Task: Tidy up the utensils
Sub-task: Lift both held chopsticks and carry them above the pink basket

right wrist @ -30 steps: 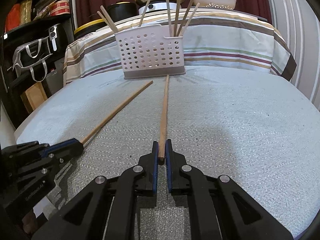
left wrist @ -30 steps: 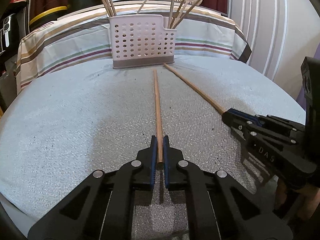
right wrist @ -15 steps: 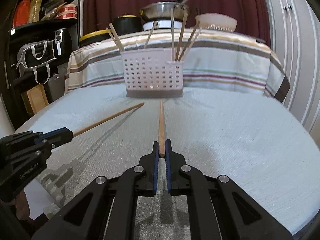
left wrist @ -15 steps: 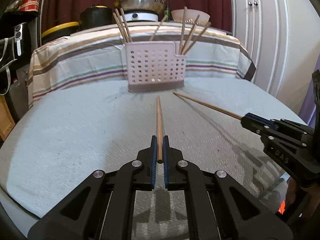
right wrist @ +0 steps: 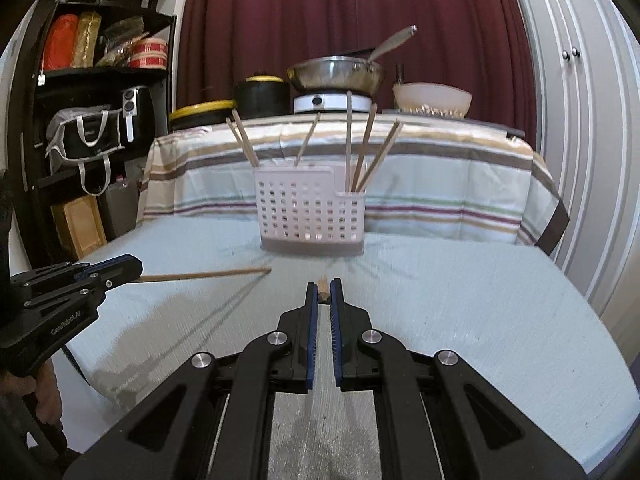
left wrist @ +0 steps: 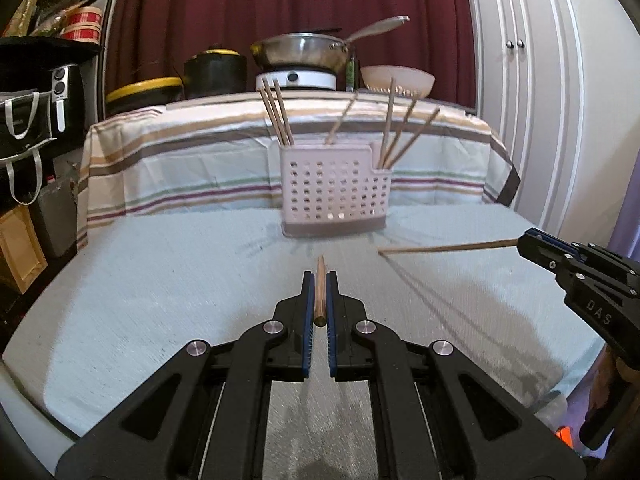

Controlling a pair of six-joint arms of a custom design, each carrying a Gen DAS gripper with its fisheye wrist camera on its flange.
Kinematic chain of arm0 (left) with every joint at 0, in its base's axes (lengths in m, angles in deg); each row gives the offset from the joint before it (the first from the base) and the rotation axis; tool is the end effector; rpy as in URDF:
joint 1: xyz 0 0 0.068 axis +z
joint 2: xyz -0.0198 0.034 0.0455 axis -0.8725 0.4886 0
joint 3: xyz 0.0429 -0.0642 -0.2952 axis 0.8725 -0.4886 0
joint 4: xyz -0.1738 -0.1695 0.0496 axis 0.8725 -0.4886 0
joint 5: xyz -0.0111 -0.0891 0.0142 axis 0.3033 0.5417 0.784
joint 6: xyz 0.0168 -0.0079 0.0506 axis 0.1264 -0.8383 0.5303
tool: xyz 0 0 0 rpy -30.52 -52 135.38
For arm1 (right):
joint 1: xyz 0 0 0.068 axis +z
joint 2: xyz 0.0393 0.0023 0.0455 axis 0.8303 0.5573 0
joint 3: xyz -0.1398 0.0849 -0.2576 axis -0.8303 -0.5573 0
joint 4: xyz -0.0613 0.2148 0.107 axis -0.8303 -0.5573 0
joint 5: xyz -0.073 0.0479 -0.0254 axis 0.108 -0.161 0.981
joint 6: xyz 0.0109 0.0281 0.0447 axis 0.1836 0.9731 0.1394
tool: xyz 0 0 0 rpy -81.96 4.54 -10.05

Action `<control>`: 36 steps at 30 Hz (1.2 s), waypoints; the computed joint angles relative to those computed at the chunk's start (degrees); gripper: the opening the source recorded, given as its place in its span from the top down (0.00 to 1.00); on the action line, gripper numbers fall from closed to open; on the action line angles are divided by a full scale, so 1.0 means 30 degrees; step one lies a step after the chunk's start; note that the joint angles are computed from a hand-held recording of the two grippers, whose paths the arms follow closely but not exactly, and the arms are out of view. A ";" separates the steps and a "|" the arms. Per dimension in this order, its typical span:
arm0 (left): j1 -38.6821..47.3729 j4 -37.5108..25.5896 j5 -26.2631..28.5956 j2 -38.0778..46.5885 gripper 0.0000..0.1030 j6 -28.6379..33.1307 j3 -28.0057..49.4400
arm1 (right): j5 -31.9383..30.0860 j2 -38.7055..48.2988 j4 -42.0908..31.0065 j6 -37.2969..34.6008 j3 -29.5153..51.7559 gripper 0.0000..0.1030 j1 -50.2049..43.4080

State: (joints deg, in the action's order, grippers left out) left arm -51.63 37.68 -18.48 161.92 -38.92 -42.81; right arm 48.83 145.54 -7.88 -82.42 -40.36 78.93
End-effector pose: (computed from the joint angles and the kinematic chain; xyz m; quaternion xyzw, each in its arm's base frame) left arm 0.2487 0.0320 0.2159 0.0303 0.8417 -0.0282 0.5384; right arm 0.2742 0.1121 0.2354 -0.1127 0.8352 0.0915 0.5305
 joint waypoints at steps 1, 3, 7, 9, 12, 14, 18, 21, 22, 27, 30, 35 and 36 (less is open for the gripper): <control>0.0085 -0.0057 0.0030 -0.0203 0.94 -0.0035 0.0052 | -0.0022 -0.0171 -0.0047 -0.0028 0.0061 0.93 -0.0029; 0.0240 -0.0160 0.0114 -0.0528 0.94 -0.0065 0.0147 | -0.0039 -0.0433 -0.0175 -0.0077 0.0191 0.93 -0.0048; 0.0308 -0.0088 0.0131 -0.0429 0.94 -0.0092 0.0450 | -0.0081 -0.0583 -0.0286 -0.0080 0.0376 0.93 -0.0036; 0.0346 -0.0047 0.0181 -0.0145 0.94 -0.0159 0.0663 | -0.0236 -0.0463 -0.0331 -0.0062 0.0507 0.93 -0.0100; 0.0368 0.0051 0.0275 0.0082 0.94 -0.0311 0.0904 | -0.0204 -0.0450 -0.0434 0.0005 0.0642 0.93 -0.0027; 0.0348 0.0179 0.0258 0.0151 0.94 -0.0304 0.1097 | -0.0194 -0.0397 -0.0453 -0.0020 0.0806 0.93 -0.0005; 0.0329 0.0385 0.0250 0.0516 0.94 -0.0408 0.1820 | -0.0264 -0.0165 -0.0585 -0.0171 0.1410 0.93 -0.0092; 0.0348 0.0460 0.0279 0.0896 0.94 -0.0510 0.2413 | -0.0445 0.0153 -0.0780 -0.0232 0.2068 0.93 -0.0279; 0.0334 0.0469 0.0292 0.1056 0.94 -0.0552 0.2679 | -0.0556 0.0215 -0.0790 -0.0273 0.2192 0.93 -0.0387; 0.0163 0.0528 0.0357 0.1872 0.94 -0.0586 0.4058 | -0.1023 0.0877 -0.1170 -0.0307 0.3448 0.93 -0.0831; 0.0010 0.0649 0.0262 0.2410 0.94 -0.0544 0.4845 | -0.1255 0.1357 -0.1184 -0.0299 0.4160 0.93 -0.1090; -0.0356 0.0860 -0.0146 0.3349 0.94 -0.0494 0.6283 | -0.1496 0.2446 -0.1229 -0.0606 0.5750 0.92 -0.1323; -0.0405 0.0854 -0.0213 0.3577 0.94 -0.0467 0.6629 | -0.1556 0.2685 -0.1209 -0.0633 0.6064 0.92 -0.1370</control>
